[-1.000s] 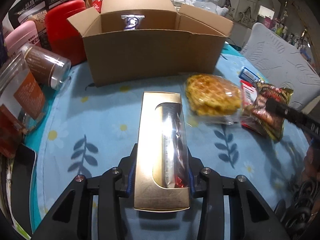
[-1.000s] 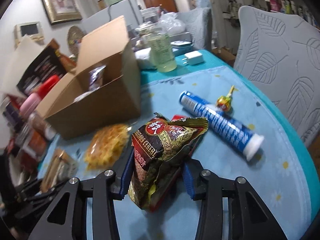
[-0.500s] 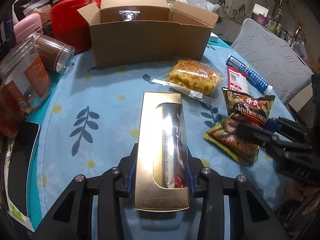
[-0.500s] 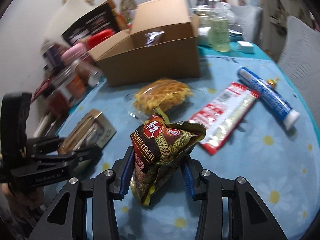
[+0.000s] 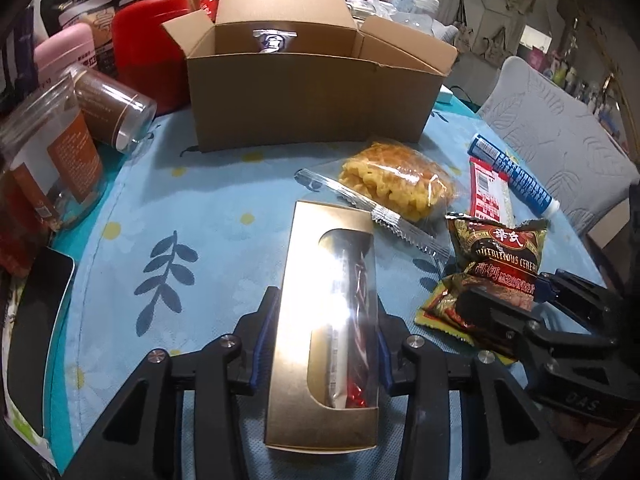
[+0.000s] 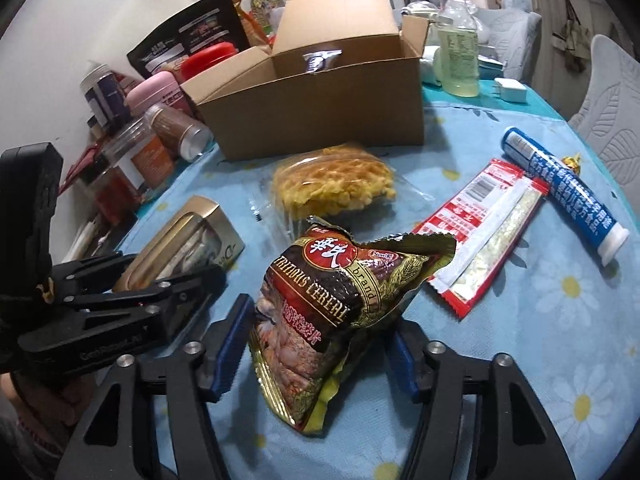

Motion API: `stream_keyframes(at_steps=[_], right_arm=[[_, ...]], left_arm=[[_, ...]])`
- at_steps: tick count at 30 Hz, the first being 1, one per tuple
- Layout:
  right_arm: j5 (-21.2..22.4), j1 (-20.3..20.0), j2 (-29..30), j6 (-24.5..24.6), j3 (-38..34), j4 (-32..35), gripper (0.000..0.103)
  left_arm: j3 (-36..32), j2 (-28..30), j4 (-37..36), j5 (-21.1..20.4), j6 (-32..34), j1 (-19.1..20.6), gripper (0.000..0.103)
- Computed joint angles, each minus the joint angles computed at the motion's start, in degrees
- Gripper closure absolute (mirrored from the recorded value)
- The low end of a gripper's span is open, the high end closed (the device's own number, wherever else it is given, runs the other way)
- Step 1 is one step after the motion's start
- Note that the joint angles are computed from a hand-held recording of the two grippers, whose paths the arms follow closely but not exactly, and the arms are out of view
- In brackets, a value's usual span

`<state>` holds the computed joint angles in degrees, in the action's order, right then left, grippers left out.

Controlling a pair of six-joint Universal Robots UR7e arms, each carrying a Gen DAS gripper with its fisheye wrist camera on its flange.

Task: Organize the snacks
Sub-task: 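Grasp the brown cereal snack bag with right gripper while left holds the gold box, then carry the gold box and cereal bag up over the cardboard box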

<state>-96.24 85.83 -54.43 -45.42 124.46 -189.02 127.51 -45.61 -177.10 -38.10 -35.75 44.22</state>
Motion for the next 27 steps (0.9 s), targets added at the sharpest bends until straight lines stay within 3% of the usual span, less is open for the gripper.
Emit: stream_keyframes(at_steps=[4, 10, 16, 27], right_arm=[[0.14, -0.19, 0.55, 0.73, 0.26, -3.12, 0.058], [0.82, -0.67, -0.57, 1.68, 0.95, -2.9, 0.06], [1.9, -0.71, -2.37, 0.39, 2.21, -0.27, 0.061], [3.35, 1.47, -3.73, -1.71, 1.17, 4.91, 0.061]], left_arm=[[0.78, -0.62, -2.92, -1.5, 0.55, 0.67, 0.064], [1.44, -1.79, -1.44, 0.7, -0.84, 0.06, 0.065], [1.04, -3.87, 6.41, 2.3, -4.99, -1.57, 0.065], [1.12, -5.37, 6.14, 4.08, -4.68, -4.15, 0.065]])
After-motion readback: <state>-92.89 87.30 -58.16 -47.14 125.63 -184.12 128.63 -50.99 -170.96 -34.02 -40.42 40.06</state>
